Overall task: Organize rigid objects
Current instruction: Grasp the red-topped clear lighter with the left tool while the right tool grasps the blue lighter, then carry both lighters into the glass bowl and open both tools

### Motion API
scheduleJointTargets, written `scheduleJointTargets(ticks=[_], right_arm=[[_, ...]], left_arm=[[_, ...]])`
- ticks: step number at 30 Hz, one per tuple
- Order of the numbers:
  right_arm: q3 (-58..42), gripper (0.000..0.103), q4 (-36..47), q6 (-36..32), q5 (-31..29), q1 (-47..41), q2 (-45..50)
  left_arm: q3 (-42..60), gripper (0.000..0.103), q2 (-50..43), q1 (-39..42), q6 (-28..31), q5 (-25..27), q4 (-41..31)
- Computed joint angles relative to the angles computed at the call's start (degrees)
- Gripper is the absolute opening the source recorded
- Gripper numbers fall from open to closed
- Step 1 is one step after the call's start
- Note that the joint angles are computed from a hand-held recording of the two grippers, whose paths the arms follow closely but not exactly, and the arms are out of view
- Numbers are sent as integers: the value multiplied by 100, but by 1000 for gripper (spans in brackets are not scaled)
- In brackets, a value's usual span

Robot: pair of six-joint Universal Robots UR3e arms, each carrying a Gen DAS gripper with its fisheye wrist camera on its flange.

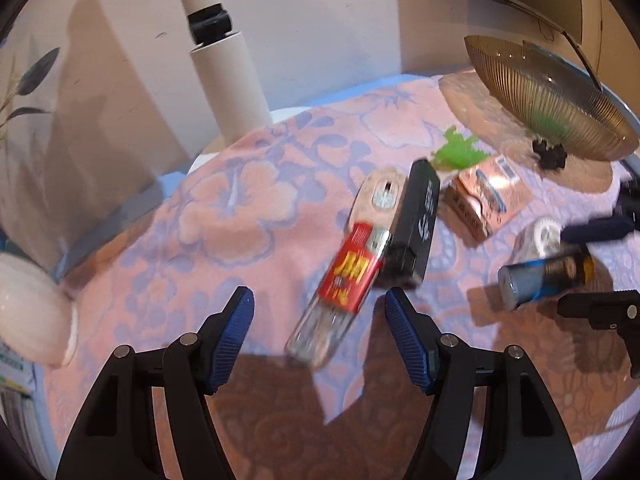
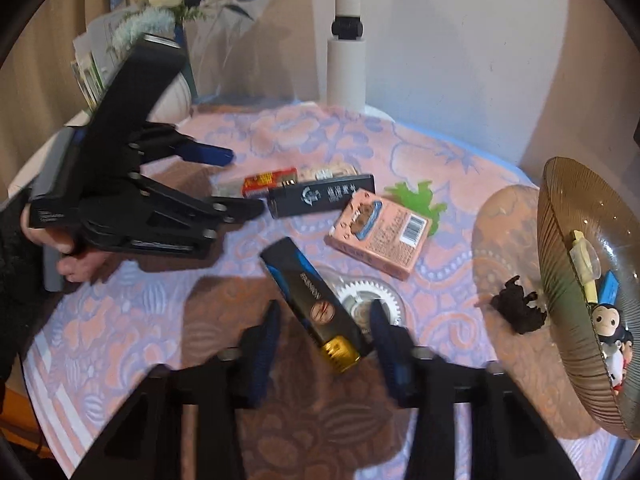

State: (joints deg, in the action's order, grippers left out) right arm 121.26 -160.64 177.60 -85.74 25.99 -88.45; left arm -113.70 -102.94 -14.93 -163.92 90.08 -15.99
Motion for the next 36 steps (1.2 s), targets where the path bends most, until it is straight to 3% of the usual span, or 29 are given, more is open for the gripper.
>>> scheduleJointTargets(ticks=[2, 4, 7, 16, 22, 25, 26, 27, 29, 30, 32, 33, 34, 36], right_arm=[[48, 29, -170, 32, -153, 120, 50], [206, 25, -291, 120, -363, 286, -36], [567, 23, -185, 240, -149, 192, -471], [2300, 23, 755, 757, 48, -443, -3235], [2551, 24, 1477, 1022, 27, -237, -3806], [2501, 42, 1377, 1133, -93, -86, -3670], [2491, 54, 1262, 1250, -235, 18, -3589], [2505, 55, 941, 1368, -416, 144, -3389], [2594, 50, 111, 1512, -605, 318, -2871], [2382, 37, 65, 1671, -928, 582, -2437], [1997, 32, 41, 1918, -1643, 1191, -1827], [1948, 23, -14, 1899, -1624, 1326, -1734], [2009, 23, -38, 1860, -1487, 1305, -1811], [2114, 23, -107, 1815, -1234, 1287, -1954]], left_arm=[[152, 25, -87, 23, -13, -221, -121], [125, 19, -92, -48, -68, -315, -69], [-306, 19, 96, -391, -208, 165, 353], [-2566, 19, 2514, -508, -1501, -138, 327], [-2530, 20, 2687, -1573, -2325, 251, -200], [-2315, 40, 2227, -1995, -2554, 724, 33], [-2284, 43, 2108, -2049, -2644, 845, 124], [-2291, 43, 2071, -2052, -2721, 879, 167], [-2268, 43, 2022, -2009, -2838, 869, 192], [-2202, 43, 1972, -2046, -2929, 919, 146], [-2095, 34, 1840, -2214, -3010, 1108, 123], [-2047, 29, 1774, -2337, -3035, 1224, 130], [-2023, 20, 1738, -2430, -3043, 1230, 159], [-1940, 20, 1670, -2597, -3156, 1360, 138]])
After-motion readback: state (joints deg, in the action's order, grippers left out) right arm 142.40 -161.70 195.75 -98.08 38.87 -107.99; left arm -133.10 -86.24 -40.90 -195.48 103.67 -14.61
